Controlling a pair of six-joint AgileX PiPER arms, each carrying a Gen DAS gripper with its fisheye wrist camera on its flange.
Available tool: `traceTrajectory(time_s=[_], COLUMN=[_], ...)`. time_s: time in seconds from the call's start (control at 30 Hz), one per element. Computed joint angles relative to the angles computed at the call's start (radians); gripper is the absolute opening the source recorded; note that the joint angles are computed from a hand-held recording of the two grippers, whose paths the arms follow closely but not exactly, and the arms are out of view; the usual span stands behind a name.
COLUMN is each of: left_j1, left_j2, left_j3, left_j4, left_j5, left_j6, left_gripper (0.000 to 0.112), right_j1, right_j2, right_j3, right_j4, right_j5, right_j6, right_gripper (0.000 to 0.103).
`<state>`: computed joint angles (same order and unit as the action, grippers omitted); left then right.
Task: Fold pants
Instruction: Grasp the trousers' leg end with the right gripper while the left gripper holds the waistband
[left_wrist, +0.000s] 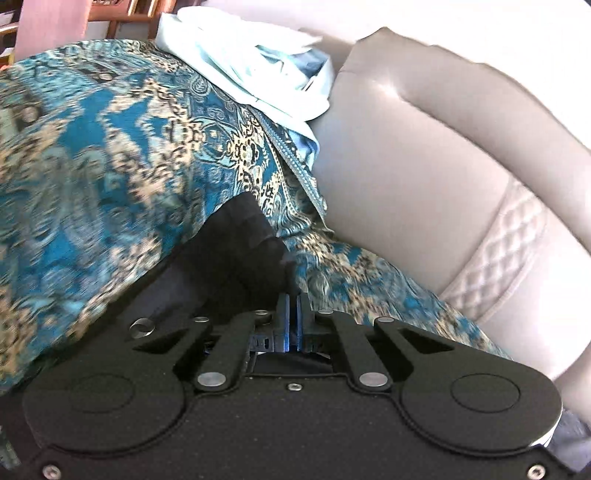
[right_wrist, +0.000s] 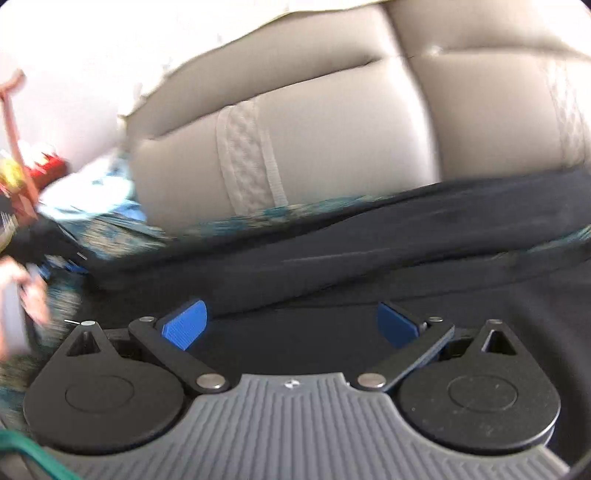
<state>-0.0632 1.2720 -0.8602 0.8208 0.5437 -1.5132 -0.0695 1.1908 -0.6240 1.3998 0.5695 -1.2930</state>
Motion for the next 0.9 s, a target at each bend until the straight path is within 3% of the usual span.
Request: traceTrajectory(time_s=[0.07, 0.13, 0.27, 0.4, 0.47, 0.53, 0.67, 0.8, 0.9], left_j1=[-0.032, -0.070, -0.124, -0.198, -0.167, -0.078, -0.033, 0.021, 0.071], left_j2=[-0.099, -0.212, -0.353, -0.433, -0.450, -0.455, -0.454, -0.483, -0.502], left_j3=[0.082, 0.158, 0.278, 0.392, 0.408, 0.406, 0.417, 0.438, 0.451], left_j4=[0.032, 0.046, 0.136, 0.340, 0.314, 0.245, 0.248, 0.097, -0.070], left_j5=[0.000, 0.016, 0.009, 0.021, -0.018, -0.113, -0.168, -0.222, -0.261], left_j6=[-0.036, -0.062, -0.176, -0.390, -0.352, -0.263, -0.230, -0.067, 0.117], left_gripper=[0.003, 0.003, 0.003, 0.002, 0.002, 0.002, 0.002, 0.002, 0.002], right_j1=[-0.028, 0.001, 0.140, 0.308, 0.403, 0.475, 0.568, 0.615, 0.626], right_j2=[0.028, 0.049, 0.102, 0.202, 0.261, 0.325, 0.442, 0.512, 0.551], right_j3=[-0.005, -0.019, -0.054, -0.119, -0.173, -0.228, -0.356, -0.450, -0.506], right_j4=[0.035, 0.036, 0.087, 0.160, 0.176, 0.186, 0.135, 0.041, -0.066], right_j5=[0.125, 0.181, 0.171, 0.112, 0.048, 0.004, -0.074, -0.162, -0.200], right_j6=[0.037, 0.120, 0.259, 0.370, 0.427, 0.469, 0.597, 0.729, 0.839], right_gripper=[0.103, 0.103, 0.101, 0.094, 0.091, 0.088, 0.085, 0.078, 0.065])
